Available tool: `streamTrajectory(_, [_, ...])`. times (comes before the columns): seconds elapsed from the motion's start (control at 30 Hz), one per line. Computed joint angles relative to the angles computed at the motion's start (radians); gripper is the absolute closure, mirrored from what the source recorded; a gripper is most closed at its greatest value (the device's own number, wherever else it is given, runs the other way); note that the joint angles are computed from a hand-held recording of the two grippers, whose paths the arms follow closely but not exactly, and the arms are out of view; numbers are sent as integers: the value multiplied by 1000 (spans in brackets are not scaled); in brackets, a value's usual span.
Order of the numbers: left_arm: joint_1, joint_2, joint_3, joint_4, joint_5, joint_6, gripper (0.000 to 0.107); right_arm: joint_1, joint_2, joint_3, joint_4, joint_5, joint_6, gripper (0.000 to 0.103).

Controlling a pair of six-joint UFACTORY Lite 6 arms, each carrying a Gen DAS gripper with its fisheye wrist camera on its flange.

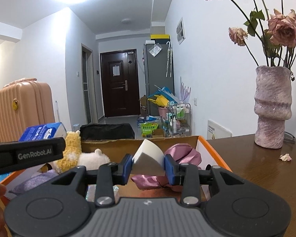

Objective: Organize soft objects
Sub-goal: 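Open both tools to drop the tissue pack and wedge into the box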

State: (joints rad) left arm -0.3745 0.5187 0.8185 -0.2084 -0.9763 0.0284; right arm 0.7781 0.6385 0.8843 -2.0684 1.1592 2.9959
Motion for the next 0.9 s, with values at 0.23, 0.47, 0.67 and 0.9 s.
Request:
streamTrajectory(0.23, [-11,-5,-22,-46,-49,11,4,-9,-6,-6,-4,-23,3,51])
streamTrajectory(0.47, [-14,1,-7,-105,-44,26,4,16,2,-18,34,36,32,0])
streamTrajectory(0.67, [-4,1,-7,-107,-40,19,4,5,1,-11,31,17,18,0])
streamTrajectory(0.9, [1,3,-13,-114,-46,18,4,9,0,-15,34,24,23,0])
